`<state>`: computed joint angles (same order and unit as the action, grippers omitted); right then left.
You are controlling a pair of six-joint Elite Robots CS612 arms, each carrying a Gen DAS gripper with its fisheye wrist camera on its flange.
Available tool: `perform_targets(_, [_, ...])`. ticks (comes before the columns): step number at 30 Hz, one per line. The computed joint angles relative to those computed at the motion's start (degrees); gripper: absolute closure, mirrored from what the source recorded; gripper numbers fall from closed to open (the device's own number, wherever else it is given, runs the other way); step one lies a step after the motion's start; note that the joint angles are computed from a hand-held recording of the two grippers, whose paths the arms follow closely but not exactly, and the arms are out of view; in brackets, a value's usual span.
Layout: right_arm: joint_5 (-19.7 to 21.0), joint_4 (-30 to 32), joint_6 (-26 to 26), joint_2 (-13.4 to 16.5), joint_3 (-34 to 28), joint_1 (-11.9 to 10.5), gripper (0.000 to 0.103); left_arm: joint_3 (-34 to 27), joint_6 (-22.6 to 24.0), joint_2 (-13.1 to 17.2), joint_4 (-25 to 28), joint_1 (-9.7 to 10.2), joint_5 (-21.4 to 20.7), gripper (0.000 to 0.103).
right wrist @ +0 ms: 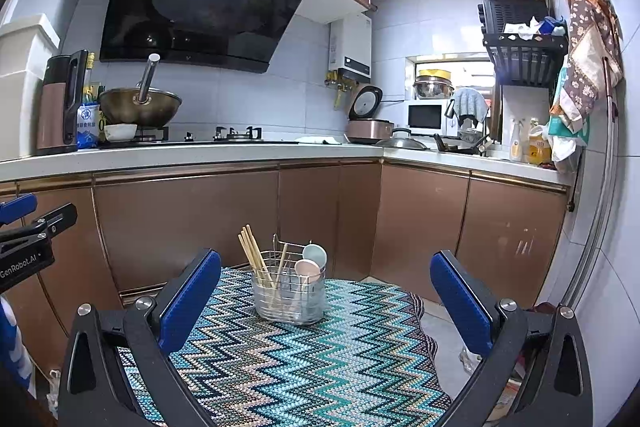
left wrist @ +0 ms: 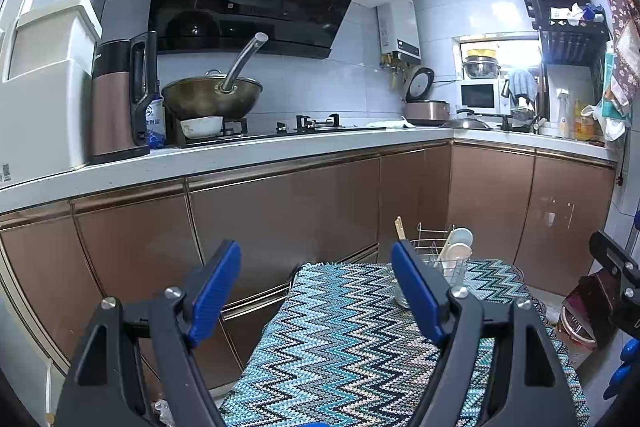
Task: Organize utensils
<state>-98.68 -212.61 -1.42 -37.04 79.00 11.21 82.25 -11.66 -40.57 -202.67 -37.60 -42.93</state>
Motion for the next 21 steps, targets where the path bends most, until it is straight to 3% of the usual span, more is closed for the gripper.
perform_targets(8, [0.01,0.47,0.16,0.1,-0.08,-0.09,0.0,-0.17,1.91,0.28,-1.15,-0.06,-1.15,0.026])
perform_targets(21, [-2.2,-0.04,0.33,-0.18,0.45,-0.24,0.0,-0.58,3.75,0.38,-2.18,0.14,-6.37,0.026])
